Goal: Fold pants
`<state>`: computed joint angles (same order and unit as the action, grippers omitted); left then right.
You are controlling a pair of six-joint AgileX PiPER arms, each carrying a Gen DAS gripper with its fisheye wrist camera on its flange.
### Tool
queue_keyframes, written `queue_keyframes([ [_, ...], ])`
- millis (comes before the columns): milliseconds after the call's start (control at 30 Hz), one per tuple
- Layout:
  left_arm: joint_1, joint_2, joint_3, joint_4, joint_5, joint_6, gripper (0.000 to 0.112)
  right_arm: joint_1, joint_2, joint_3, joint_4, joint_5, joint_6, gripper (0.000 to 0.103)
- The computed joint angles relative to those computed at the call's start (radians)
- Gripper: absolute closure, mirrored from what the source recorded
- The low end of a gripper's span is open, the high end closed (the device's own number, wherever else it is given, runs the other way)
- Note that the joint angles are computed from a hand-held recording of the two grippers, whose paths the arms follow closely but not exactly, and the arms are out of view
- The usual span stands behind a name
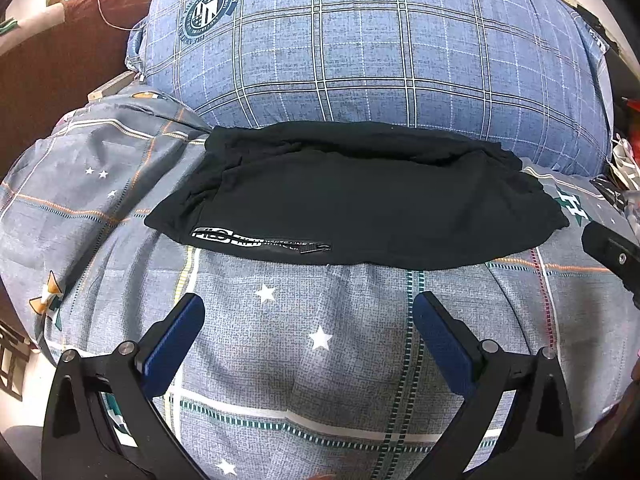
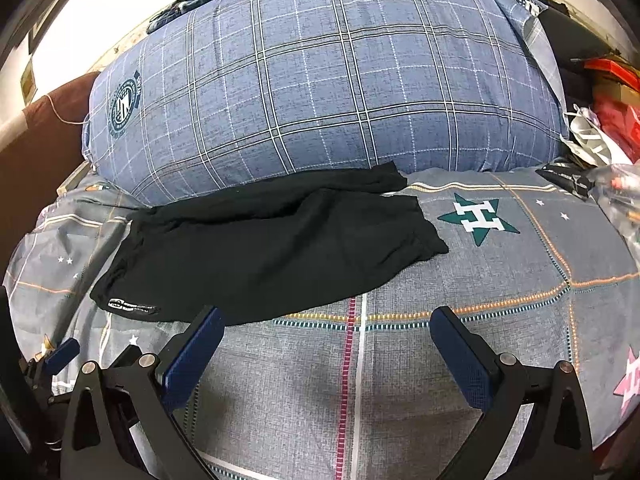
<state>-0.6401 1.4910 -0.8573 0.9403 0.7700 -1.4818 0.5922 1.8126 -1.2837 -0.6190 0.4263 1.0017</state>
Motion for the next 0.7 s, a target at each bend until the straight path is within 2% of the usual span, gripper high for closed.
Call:
queue_keyframes([
  [300, 0.005, -0.001, 0.000, -0.010, -0.007, 0.006, 0.009, -0.010, 0.009, -0.021, 0.134, 0.007, -0.156, 0.000],
  [700, 0.006, 0.002, -0.004, -0.018, -0.009, 0.015, 0.009, -0.025, 0.001, -0.010, 0.168, -0.012, -0.175, 0.000],
])
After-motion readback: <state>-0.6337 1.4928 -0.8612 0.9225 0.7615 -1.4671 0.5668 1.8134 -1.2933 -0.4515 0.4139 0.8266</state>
